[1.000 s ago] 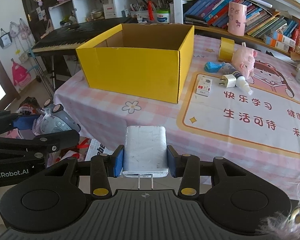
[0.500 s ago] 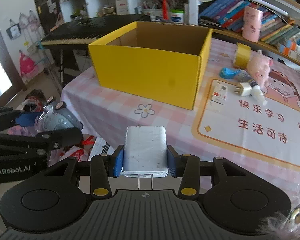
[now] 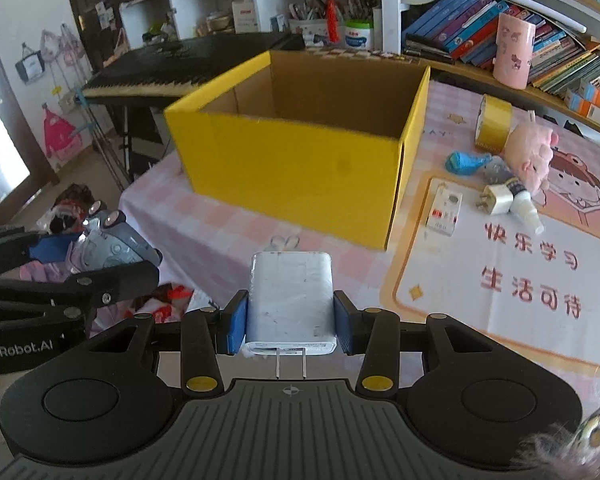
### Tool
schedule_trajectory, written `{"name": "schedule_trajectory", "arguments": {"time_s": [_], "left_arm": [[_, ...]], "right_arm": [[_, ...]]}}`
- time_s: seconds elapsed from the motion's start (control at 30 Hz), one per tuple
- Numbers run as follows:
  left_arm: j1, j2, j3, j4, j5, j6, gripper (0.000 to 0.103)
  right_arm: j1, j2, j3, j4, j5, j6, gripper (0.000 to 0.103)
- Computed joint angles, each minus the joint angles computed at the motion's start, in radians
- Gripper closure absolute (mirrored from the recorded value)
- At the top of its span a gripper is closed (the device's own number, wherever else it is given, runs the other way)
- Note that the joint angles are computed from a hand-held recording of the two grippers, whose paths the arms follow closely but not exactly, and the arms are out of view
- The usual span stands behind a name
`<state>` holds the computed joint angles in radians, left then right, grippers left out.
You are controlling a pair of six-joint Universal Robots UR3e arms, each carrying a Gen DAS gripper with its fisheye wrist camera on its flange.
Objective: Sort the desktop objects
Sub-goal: 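Lift the truck and charger and carry both toward the yellow box, then lower the truck and charger into the yellow box and open both grippers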
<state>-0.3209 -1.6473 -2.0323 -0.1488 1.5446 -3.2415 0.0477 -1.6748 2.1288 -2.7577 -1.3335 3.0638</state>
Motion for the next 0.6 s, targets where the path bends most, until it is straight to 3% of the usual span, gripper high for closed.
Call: {"name": "schedule_trajectory", "arguments": {"time_s": [0.5, 0.6], "left_arm": [[0.005, -0.281, 0.484, -0.049, 0.071, 0.036, 0.042], [0.039, -0.355, 0.619, -0.107, 0.018, 0.013, 0.042]], "right_arm": [[-0.085, 0.276, -0.420, 0.031, 0.167, -0.072, 0.063], [-0.099, 0.369, -0.549, 0.053, 0.180, -0.117, 0.063]]}}
